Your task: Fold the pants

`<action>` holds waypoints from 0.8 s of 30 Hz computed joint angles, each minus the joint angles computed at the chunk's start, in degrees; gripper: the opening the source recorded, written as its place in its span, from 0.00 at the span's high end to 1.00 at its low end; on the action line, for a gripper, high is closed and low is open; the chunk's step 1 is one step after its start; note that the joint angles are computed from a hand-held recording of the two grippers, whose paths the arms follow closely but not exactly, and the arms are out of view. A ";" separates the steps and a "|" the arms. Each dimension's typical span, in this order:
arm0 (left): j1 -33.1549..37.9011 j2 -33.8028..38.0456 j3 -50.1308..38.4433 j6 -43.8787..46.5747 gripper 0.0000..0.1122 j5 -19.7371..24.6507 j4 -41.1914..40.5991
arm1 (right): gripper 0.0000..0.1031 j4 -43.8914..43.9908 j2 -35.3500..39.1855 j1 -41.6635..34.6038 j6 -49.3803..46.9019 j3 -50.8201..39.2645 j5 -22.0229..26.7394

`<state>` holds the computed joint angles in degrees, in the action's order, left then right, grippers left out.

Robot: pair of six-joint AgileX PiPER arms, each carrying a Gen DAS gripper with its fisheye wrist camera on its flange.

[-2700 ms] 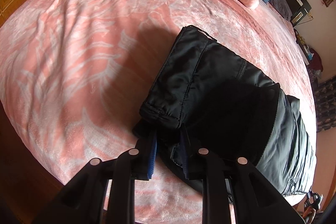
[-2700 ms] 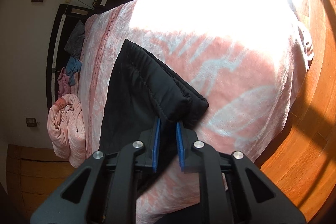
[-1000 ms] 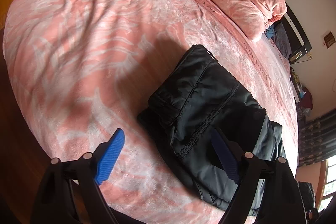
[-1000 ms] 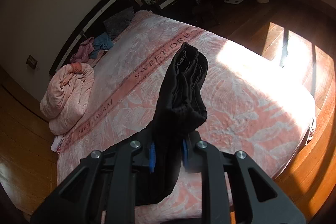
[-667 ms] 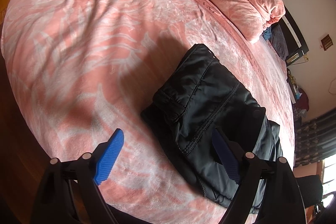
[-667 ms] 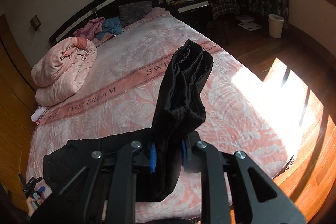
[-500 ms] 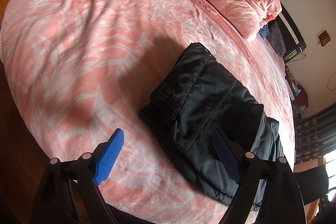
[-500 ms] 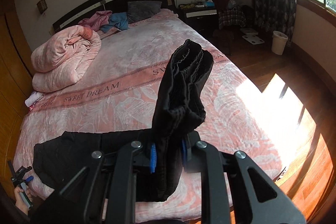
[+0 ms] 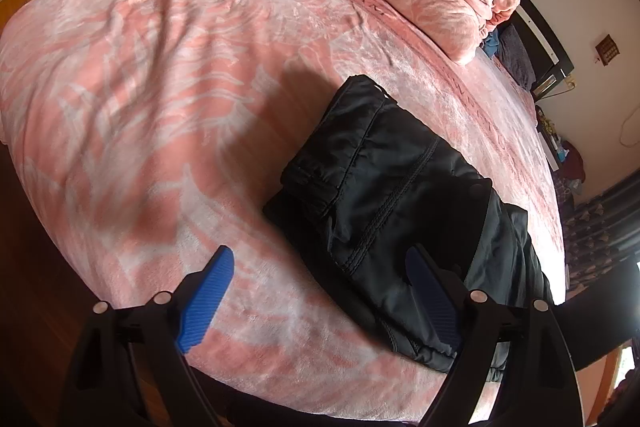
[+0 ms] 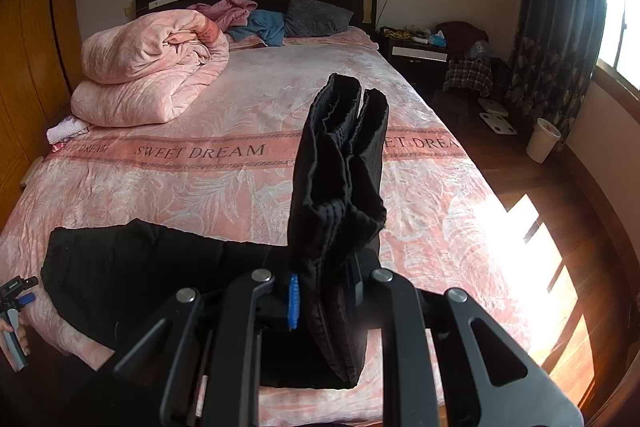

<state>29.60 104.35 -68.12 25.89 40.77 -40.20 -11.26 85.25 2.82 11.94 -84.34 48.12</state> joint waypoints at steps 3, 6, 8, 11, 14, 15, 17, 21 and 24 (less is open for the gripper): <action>0.47 -0.24 0.43 0.91 0.21 0.30 -0.65 | 0.85 -8.85 1.42 6.96 5.95 0.01 0.73; 0.65 -0.22 0.65 1.24 0.21 0.52 -0.87 | 0.85 -16.51 3.48 13.96 10.60 0.65 1.64; 0.87 -0.22 0.85 1.52 0.21 0.86 -1.10 | 0.86 -21.11 5.41 18.56 13.73 1.36 2.32; 1.08 -0.49 1.38 2.24 0.21 0.88 -1.49 | 0.86 -26.64 9.20 24.67 17.37 2.22 3.51; 1.43 -0.58 1.55 2.68 0.21 1.12 -1.80 | 0.86 -30.36 13.81 29.30 19.67 3.31 4.32; 1.54 -0.57 1.59 2.79 0.21 1.22 -1.90 | 0.86 -31.78 15.49 30.84 20.70 3.61 4.80; 1.64 -0.42 1.66 2.89 0.21 1.45 -2.05 | 0.86 -35.35 18.84 34.26 23.21 4.67 5.60; 1.85 -0.35 2.46 3.81 0.21 1.37 -2.60 | 0.86 -39.03 24.91 38.59 26.47 4.77 7.31; 2.25 -0.05 2.94 4.40 0.21 1.52 -3.03 | 0.85 -40.67 27.39 40.19 28.12 5.45 7.67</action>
